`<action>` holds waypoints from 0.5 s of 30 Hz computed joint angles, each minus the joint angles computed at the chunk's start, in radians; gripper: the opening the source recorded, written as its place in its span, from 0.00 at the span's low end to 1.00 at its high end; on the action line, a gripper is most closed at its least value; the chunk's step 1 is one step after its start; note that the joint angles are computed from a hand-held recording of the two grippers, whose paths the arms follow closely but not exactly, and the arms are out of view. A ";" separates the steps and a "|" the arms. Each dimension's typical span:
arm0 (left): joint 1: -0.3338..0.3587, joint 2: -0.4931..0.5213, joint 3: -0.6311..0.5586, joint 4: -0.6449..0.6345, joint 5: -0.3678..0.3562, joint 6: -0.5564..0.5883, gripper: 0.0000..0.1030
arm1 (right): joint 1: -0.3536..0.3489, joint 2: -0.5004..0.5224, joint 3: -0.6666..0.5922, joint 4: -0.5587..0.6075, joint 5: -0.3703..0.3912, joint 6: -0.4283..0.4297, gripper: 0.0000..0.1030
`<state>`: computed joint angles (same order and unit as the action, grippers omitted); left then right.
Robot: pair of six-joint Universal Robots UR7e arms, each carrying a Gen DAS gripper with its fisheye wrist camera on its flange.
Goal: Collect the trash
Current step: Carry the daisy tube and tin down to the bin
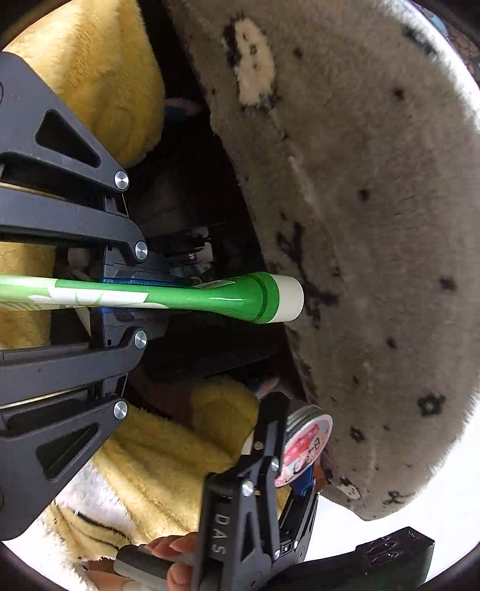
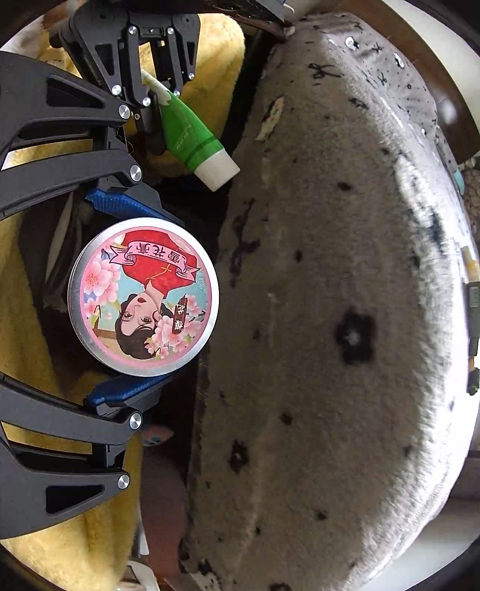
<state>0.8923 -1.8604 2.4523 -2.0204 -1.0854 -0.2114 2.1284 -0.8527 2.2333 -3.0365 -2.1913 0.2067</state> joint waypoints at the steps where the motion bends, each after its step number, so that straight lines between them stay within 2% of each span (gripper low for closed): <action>1: 0.016 0.017 -0.003 -0.009 -0.009 0.009 0.06 | -0.010 0.007 -0.002 0.010 0.010 0.005 0.69; 8: 0.119 0.138 -0.025 -0.057 -0.054 0.047 0.06 | -0.071 0.049 -0.029 0.065 0.074 0.022 0.69; 15: 0.151 0.202 -0.047 -0.074 -0.045 0.047 0.06 | -0.102 0.094 -0.065 0.104 0.106 0.019 0.69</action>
